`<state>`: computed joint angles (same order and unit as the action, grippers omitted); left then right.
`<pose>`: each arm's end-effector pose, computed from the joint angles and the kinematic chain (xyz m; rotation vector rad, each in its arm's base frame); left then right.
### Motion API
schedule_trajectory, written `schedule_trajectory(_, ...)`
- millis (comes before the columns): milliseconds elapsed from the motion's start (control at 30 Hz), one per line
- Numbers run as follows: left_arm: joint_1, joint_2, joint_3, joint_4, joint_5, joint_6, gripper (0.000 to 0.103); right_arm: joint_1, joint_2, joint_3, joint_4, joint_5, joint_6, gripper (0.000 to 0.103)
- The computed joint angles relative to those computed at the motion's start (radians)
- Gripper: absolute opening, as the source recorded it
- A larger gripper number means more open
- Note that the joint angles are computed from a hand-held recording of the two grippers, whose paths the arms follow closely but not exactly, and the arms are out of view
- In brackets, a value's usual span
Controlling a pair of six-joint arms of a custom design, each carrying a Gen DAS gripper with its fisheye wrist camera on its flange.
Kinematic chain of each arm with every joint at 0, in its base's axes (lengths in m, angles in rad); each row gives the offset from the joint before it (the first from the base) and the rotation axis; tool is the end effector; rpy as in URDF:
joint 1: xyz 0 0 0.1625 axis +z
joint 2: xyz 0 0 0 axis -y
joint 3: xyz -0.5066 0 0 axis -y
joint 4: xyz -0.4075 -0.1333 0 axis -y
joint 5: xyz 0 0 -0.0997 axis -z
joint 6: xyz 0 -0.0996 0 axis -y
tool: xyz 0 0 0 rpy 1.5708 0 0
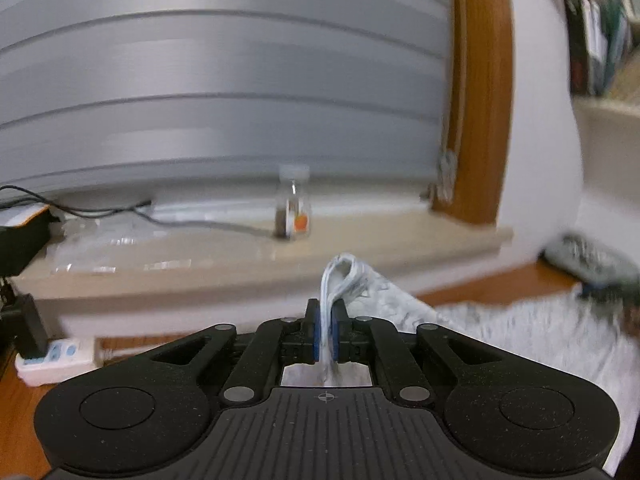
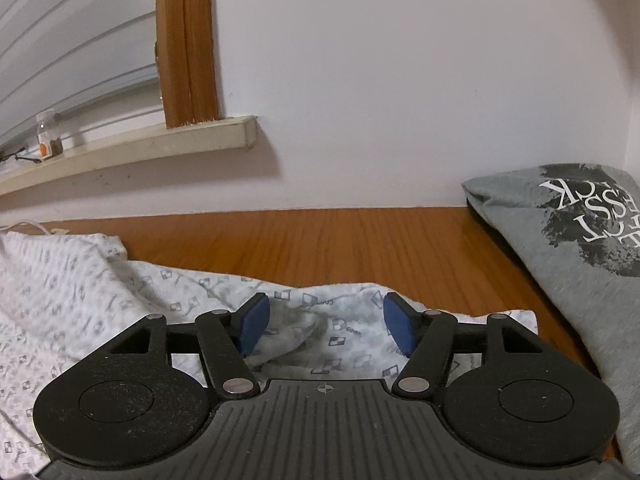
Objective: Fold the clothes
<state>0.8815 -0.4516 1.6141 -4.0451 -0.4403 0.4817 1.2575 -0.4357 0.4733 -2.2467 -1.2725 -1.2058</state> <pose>-0.2627 -0.6701 0.0951 0.2505 1.8952 -1.4279 -0.1545 -1.0045 0.3439 1.3136 -2.4283 0.9461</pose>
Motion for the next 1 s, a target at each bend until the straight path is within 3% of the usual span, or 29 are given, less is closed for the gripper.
schedule_trajectory(133,-0.004,-0.030,0.107,0.026,-0.005,-0.086,0.013,0.002,-0.001,0.006,-0.012,-0.011,0.005,0.063)
schedule_trajectory(333,-0.017,-0.048,0.158,-0.138,0.014,-0.060,0.015,0.003,0.001,0.006,-0.015,-0.025,0.008,0.064)
schedule_trajectory(400,-0.016,-0.051,0.152,-0.137,0.022,-0.057,0.015,0.003,0.001,0.006,-0.016,-0.027,0.007,0.064)
schedule_trajectory(467,-0.005,-0.050,0.137,-0.100,0.013,-0.074,0.016,0.003,0.002,0.005,-0.016,-0.029,0.006,0.065)
schedule_trajectory(567,0.015,-0.040,0.120,-0.041,-0.008,-0.119,0.033,0.003,0.003,0.005,-0.017,-0.032,0.005,0.065)
schedule_trajectory(700,0.057,-0.021,0.090,0.118,-0.035,-0.246,0.040,0.004,0.000,0.012,-0.024,-0.035,0.004,0.066)
schedule_trajectory(833,0.088,0.008,0.053,0.254,-0.018,-0.339,0.041,0.005,-0.009,0.038,-0.048,-0.037,-0.007,0.067)
schedule_trajectory(1000,0.086,0.029,0.056,0.288,0.010,-0.354,0.049,0.023,-0.079,0.192,-0.100,-0.021,-0.087,0.064)
